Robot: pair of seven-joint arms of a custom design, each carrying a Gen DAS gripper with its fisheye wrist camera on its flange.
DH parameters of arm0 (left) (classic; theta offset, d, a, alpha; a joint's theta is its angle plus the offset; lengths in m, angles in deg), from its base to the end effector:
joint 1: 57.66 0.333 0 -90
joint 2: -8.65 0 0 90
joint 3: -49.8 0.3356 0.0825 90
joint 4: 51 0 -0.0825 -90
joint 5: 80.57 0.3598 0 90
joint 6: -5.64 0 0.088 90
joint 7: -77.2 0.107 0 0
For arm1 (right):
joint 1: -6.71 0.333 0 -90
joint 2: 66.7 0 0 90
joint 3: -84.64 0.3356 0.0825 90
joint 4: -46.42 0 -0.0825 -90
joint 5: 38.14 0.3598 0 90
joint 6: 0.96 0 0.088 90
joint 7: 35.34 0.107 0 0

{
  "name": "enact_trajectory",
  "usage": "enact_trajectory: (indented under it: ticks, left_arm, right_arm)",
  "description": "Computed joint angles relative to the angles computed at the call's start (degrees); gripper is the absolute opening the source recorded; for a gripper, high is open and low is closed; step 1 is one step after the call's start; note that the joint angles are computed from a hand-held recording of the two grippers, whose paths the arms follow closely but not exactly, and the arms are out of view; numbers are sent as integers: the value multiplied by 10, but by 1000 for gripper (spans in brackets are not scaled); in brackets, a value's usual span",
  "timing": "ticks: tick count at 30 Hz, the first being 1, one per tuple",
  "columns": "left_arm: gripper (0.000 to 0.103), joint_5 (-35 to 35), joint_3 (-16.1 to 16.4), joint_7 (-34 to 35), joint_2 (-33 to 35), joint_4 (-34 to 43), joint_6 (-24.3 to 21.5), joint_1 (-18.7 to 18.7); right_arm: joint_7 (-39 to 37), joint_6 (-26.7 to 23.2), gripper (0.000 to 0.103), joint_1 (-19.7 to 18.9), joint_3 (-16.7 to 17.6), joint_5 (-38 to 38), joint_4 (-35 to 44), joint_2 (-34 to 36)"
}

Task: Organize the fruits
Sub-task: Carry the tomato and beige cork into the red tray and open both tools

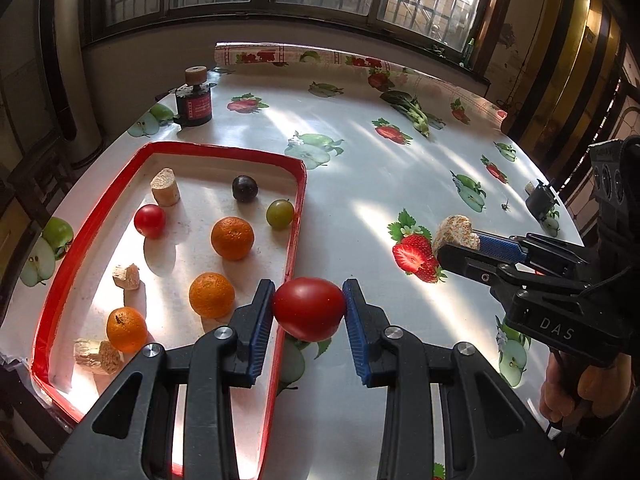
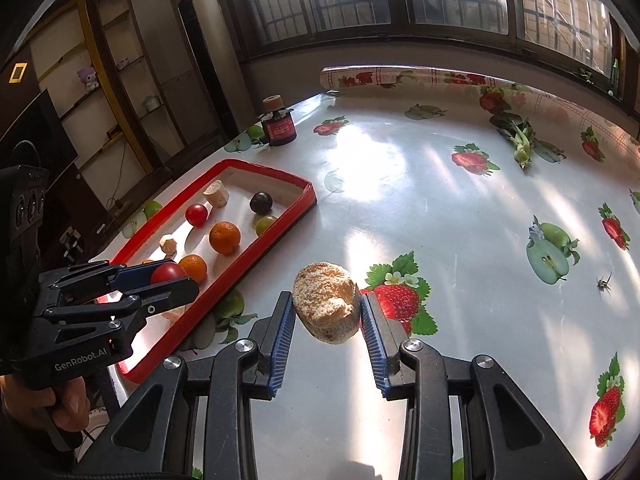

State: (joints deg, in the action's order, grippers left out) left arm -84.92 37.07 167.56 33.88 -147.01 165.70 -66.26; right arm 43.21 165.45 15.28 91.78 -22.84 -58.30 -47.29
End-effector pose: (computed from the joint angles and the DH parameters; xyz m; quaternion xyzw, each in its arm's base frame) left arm 0.6649 -0.2272 0.4628 -0.5720 0.7457 -0.3133 0.1366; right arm 0.6510 0.1559 0.4676 -0.7241 0.5829 -0.1738 0.3251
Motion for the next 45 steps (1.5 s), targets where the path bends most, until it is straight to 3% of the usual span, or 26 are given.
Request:
enact_trajectory:
  ticks: [23,45]
  left_arm:
    - [32,0,35,-32,-22,-47,16,55]
    - [32,20,45,-59,16,-14,-3,67]
  right_arm:
    - [-2,-107,35,59,10,-45,215,138]
    - [-7,-177,34,80,3,-57,319,217]
